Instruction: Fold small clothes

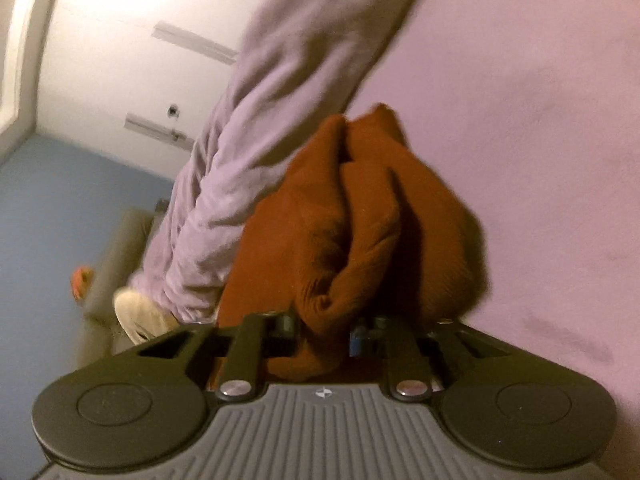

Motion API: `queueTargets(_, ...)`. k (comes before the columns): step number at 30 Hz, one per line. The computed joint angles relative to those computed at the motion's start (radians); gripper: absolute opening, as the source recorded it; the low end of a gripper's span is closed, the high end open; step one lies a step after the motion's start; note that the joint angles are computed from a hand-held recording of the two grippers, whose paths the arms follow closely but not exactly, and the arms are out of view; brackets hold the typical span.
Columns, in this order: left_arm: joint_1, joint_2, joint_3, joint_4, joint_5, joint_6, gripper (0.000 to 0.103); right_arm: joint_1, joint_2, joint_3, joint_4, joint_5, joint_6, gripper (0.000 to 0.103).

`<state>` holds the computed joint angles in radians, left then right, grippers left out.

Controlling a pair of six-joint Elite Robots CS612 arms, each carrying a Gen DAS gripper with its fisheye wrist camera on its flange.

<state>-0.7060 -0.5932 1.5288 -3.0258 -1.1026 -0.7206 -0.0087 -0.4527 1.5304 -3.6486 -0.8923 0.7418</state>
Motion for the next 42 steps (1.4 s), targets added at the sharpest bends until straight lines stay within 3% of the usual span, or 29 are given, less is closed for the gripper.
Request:
queueTargets(4,0.013,-0.005,0.011,-0.016,-0.059,0.016,0.1,0.046,-0.062,0.05,-0.019,-0.259,-0.347,0.017)
queueTargets(6,0.012,-0.007,0.017,-0.014,-0.065,0.028,0.1,0.077,-0.067,0.056,-0.029,-0.413,-0.515,0.017)
queueTargets(7,0.011,-0.011,0.022,-0.008,-0.067,0.034,0.1,0.084,-0.063,0.051,0.0,-0.442,-0.56,0.018)
queueTargets(11,0.011,-0.051,0.075,-0.009,-0.084,0.033,0.099,0.075,-0.055,0.051,0.036,-0.401,-0.619,0.03)
queueTargets(12,0.009,-0.064,0.096,-0.034,-0.073,0.037,0.099,0.068,-0.071,0.064,0.048,-0.39,-0.617,0.036)
queueTargets(14,0.005,-0.082,0.119,-0.075,-0.028,0.036,0.099,0.055,-0.092,0.093,0.015,-0.39,-0.596,0.037)
queueTargets(18,0.016,-0.068,0.065,-0.099,-0.022,0.026,0.099,0.064,-0.096,0.106,-0.124,-0.484,-0.609,0.037)
queueTargets(20,0.018,-0.042,0.013,-0.09,-0.034,0.038,0.099,0.076,-0.086,0.072,-0.117,-0.474,-0.667,0.037)
queueTargets(25,0.014,0.017,-0.099,0.082,-0.029,0.091,0.1,0.1,-0.022,-0.043,-0.087,-0.385,-0.87,0.026)
queueTargets(28,0.013,0.033,-0.091,0.032,-0.031,0.108,0.103,0.11,-0.005,-0.06,-0.012,-0.436,-0.967,0.025)
queueTargets(30,0.016,0.043,-0.092,0.008,-0.051,0.102,0.103,0.107,0.025,-0.069,-0.035,-0.452,-1.006,0.025)
queueTargets(37,0.011,0.024,-0.085,0.032,-0.024,0.11,0.103,0.113,-0.016,-0.069,0.08,-0.464,-1.004,0.025)
queueTargets(42,0.018,0.002,-0.075,-0.014,-0.024,0.085,0.098,0.112,-0.039,-0.064,0.01,-0.435,-0.929,0.025)
